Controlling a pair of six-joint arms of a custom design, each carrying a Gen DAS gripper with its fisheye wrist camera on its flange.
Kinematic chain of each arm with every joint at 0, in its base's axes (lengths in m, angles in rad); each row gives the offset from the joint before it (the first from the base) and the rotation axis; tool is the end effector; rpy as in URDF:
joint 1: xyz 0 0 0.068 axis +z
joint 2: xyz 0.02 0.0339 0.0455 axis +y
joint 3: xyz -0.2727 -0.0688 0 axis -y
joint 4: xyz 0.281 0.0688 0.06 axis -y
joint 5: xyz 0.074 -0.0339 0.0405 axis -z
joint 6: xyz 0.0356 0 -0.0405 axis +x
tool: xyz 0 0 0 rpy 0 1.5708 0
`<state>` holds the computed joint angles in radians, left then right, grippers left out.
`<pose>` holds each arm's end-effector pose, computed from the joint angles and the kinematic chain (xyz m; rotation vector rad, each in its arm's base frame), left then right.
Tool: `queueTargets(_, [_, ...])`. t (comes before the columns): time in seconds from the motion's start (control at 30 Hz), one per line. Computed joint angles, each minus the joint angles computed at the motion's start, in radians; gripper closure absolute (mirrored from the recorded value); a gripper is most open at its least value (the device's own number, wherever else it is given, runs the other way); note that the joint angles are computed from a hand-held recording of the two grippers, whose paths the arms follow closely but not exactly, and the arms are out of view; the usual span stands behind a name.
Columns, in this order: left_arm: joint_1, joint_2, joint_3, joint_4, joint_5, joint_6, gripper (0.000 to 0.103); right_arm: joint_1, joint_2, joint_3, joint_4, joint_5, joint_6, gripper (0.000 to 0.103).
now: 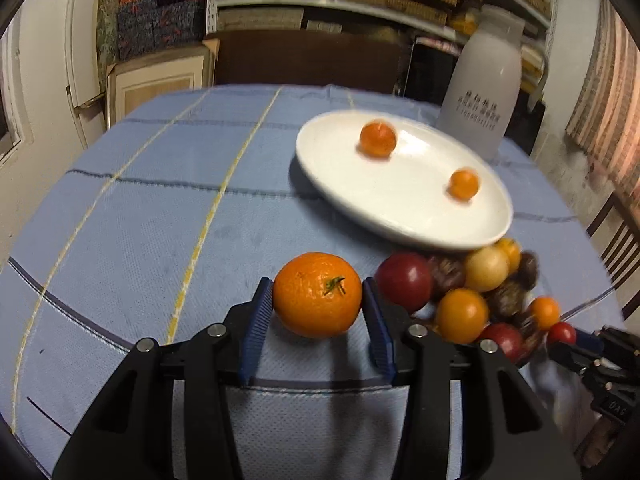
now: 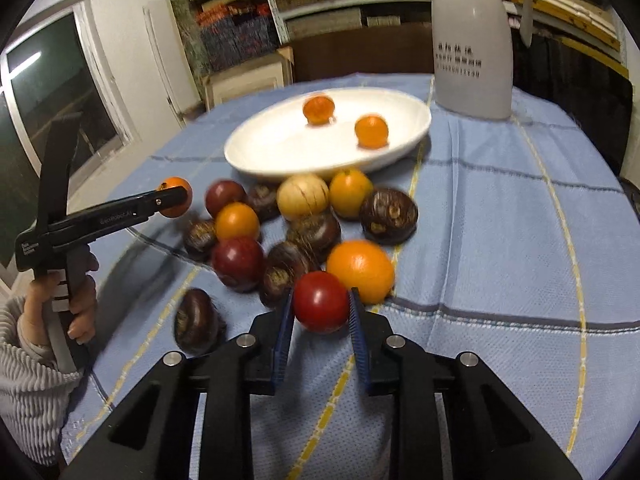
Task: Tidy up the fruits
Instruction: 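Lower both held fruits onto the white plate and open both tools, then grasp a dark red plum with the left tool while the right tool grasps a dark brown fruit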
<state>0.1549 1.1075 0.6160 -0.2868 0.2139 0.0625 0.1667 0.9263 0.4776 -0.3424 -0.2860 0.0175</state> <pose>0.2498 0.0314 0.2014 -0.0031 2.3312 -0.1428 0.2068 0.0450 0.1868 -0.3148 2.3404 0.4271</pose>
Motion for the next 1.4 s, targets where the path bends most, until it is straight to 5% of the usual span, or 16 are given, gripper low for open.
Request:
queueTargets(0.2, [-0.08,0.095,0.156,-0.027,-0.036,-0.051,0.059,-0.031,0.104,0.192,-0.017,-0.008,0.004,0.076])
queueTargets(0.43, [-0.17,0.363,0.343,0.004,-0.079,-0.097,0.058,0.052,0.509,0.481,0.055,0.068,0.025,0.075])
queueTargets(0.57, [-0.153,0.43,0.36,0.019,-0.036,-0.078,0.058,0.064,0.618,0.523,0.11,0.084,0.036,0.073])
queueTargets(0.73, [-0.138,0.353,0.31,0.046,-0.042,-0.08,0.046,0.032,0.511,0.445,0.147,0.044,0.041,0.067])
queueTargets(0.93, [-0.1,0.158,0.15,0.054,-0.07,-0.055,0.037,-0.071,0.296,0.257,0.192,-0.002,0.084,0.042])
queueTargets(1.17, [-0.111,0.091,0.052,0.042,-0.073,-0.024,0.036,-0.229,0.272,0.181,0.189,-0.138,0.156,0.038])
queueTargets(1.4, [-0.146,0.134,0.055,0.049,-0.081,0.003,0.031,-0.203,0.249,0.167,0.19,-0.117,0.149,0.032])
